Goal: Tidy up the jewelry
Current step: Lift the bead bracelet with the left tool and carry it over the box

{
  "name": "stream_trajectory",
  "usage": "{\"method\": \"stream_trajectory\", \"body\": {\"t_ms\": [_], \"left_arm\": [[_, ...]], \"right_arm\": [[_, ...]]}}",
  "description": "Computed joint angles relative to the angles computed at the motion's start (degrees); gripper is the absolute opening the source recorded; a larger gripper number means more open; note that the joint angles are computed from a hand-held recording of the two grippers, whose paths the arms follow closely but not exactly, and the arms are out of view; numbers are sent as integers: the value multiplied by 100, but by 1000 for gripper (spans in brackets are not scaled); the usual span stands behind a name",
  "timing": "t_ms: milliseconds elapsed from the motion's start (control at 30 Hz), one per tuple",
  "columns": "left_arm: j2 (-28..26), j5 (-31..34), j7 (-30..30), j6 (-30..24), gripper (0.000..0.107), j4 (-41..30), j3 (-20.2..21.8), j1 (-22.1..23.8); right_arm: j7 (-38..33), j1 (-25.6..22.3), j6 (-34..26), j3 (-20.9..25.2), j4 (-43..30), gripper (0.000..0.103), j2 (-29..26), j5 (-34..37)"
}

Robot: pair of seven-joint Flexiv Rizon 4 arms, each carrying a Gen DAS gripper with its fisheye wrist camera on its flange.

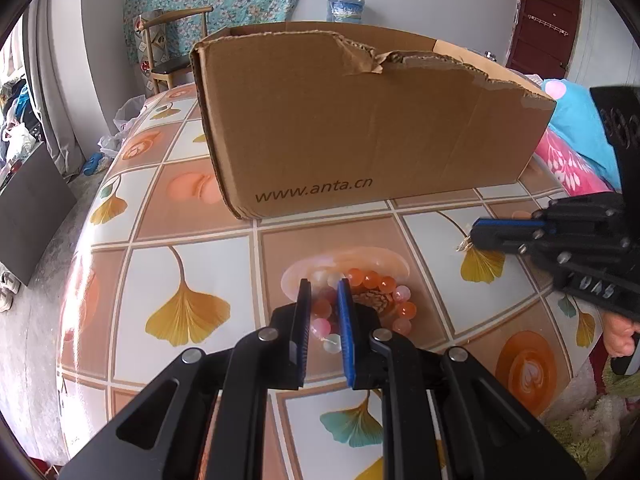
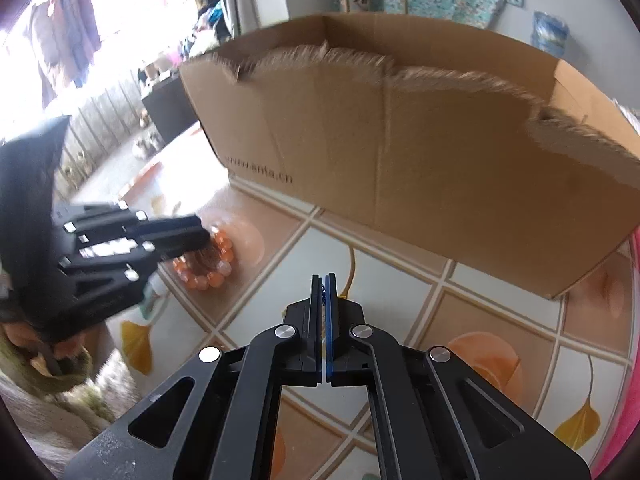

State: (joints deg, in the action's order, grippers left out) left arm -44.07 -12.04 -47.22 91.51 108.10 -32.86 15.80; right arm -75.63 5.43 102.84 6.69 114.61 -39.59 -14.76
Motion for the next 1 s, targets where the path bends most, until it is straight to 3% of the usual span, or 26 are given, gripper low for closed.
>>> {"method": "stream_trajectory", "body": {"t_ms": [200, 433, 600, 1000], "left_arm": [[-72, 58, 14, 101, 12, 31, -138, 120], [-214, 127, -70, 102, 9, 45, -524, 446], [-188, 234, -50, 112, 9, 274, -1147, 986], [-350, 904, -97, 68, 9, 627, -3183, 2461]], "right_arm": [[194, -643, 220, 578, 92, 0, 137, -28], [330, -281, 605, 167, 354, 0, 388, 64], [268, 49, 1044, -153, 549, 0, 497, 241], [-230, 337, 1892, -502, 390, 0, 664, 376]]}}
